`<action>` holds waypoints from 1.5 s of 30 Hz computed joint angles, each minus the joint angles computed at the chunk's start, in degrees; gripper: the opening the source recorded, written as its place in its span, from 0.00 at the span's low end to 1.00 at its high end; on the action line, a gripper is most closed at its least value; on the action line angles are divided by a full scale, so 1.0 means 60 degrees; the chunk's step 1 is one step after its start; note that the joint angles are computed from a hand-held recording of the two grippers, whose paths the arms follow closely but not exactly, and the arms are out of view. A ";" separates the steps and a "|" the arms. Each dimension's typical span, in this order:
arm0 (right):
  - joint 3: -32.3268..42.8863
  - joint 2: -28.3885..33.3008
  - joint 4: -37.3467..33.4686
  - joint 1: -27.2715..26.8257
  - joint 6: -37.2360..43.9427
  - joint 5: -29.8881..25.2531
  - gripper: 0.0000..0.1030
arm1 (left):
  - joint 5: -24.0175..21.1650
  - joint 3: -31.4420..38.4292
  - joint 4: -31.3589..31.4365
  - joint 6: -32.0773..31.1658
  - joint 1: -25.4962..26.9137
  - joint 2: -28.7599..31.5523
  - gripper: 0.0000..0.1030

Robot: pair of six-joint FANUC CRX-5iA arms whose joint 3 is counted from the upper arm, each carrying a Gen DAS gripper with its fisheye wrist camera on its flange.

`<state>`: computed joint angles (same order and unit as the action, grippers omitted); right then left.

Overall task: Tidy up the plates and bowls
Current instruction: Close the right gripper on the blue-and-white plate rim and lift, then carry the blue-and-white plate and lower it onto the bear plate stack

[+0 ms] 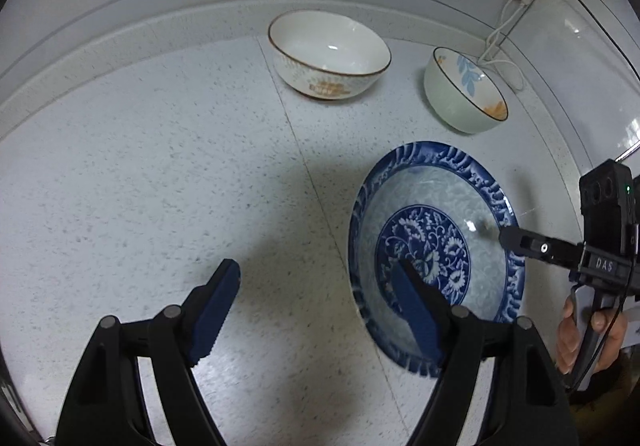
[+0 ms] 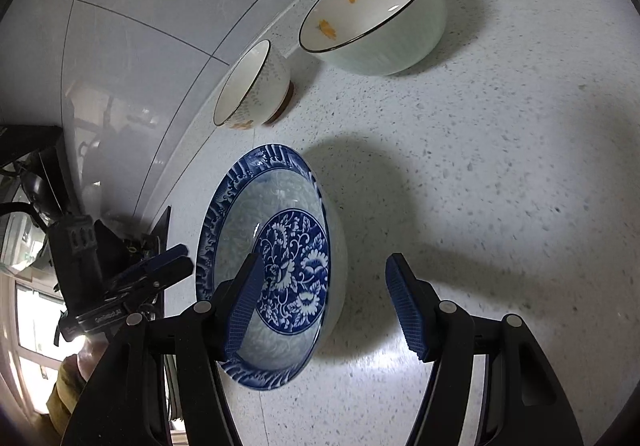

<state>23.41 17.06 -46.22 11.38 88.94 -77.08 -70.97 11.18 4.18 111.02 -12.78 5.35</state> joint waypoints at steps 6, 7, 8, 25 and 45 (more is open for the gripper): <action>0.0366 0.0369 0.0009 -0.0006 0.0282 -0.0411 0.42 | 0.0447 -0.0404 0.1105 -0.0237 0.0367 0.0382 0.65; 0.0424 0.0420 -0.0026 -0.0029 0.0305 -0.0520 0.39 | 0.0511 -0.0503 0.1369 -0.0339 0.0437 0.0420 0.64; 0.0478 0.0467 -0.0048 -0.0046 0.0341 -0.0619 0.35 | 0.0524 -0.0553 0.1561 -0.0415 0.0486 0.0468 0.62; 0.0587 0.0547 0.0594 0.0212 -0.0154 -0.0542 0.11 | 0.1023 -0.2023 0.4570 -0.1064 0.1145 0.0447 0.09; -0.2379 -0.3182 0.1536 0.1219 -0.1143 -0.0218 0.10 | 0.1009 -0.4477 0.4553 0.0426 0.0645 -0.3501 0.09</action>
<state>9.14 -2.03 -37.01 18.70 82.07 -78.39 -64.92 -15.68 31.50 113.57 -8.91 -15.66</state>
